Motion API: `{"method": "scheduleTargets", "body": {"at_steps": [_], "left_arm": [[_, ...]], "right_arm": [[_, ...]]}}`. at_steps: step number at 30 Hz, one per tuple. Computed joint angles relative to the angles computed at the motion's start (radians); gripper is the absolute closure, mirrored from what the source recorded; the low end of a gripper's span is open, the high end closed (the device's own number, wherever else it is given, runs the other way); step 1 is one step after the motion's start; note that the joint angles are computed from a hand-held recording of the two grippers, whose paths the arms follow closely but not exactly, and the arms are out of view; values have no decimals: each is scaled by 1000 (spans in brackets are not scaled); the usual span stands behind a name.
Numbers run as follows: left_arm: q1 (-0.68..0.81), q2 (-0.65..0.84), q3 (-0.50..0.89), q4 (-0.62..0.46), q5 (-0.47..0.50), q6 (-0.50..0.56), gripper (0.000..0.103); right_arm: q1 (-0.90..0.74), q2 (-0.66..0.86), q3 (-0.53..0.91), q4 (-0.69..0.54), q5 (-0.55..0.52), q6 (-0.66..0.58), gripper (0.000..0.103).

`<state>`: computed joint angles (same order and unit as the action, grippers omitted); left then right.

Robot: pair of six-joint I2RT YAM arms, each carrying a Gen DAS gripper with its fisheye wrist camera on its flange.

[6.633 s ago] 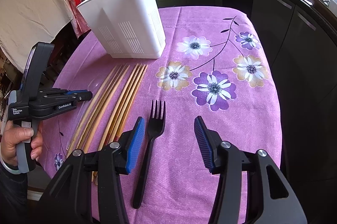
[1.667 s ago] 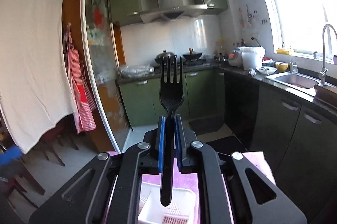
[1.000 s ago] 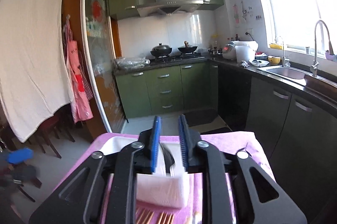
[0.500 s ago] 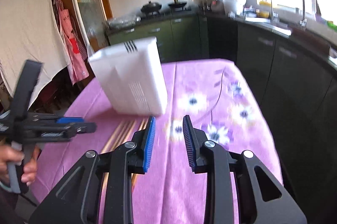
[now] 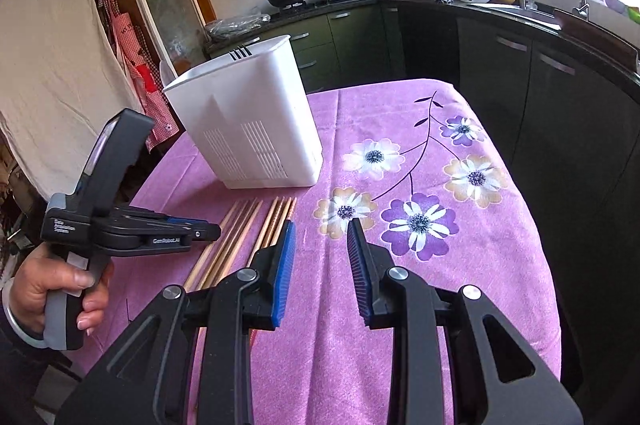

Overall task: Organize utensils
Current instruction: 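Grasp one wooden chopstick with the left gripper and lift it, then grasp a wooden chopstick with the right gripper while the left gripper holds its chopstick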

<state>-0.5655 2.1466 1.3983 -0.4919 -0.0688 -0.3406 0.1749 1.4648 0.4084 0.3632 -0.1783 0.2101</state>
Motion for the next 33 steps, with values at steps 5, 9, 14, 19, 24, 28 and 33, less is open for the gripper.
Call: {"method": "scheduleTargets", "body": {"at_steps": [5, 9, 14, 19, 24, 28, 33], "left_arm": [[-9, 40, 44, -28, -17, 3, 89], [-28, 57, 67, -46, -30, 6, 96], [-19, 25, 9, -12, -19, 7, 97], [3, -103, -123, 76, -35, 9, 97], [-8, -329, -306, 185, -88, 18, 97], [-41, -523, -439, 233, -133, 14, 97], [-48, -696, -555, 270, -163, 38, 97]], "right_arm": [[-3, 6, 9, -9, -7, 0, 76], [4, 17, 19, -15, -7, 0, 74], [17, 46, 42, -26, -12, -6, 72], [16, 118, 117, -90, -39, -25, 64], [38, 236, 255, -209, -46, -67, 64], [40, 343, 377, -295, -86, -78, 71], [68, 431, 481, -373, -86, -72, 79]]}}
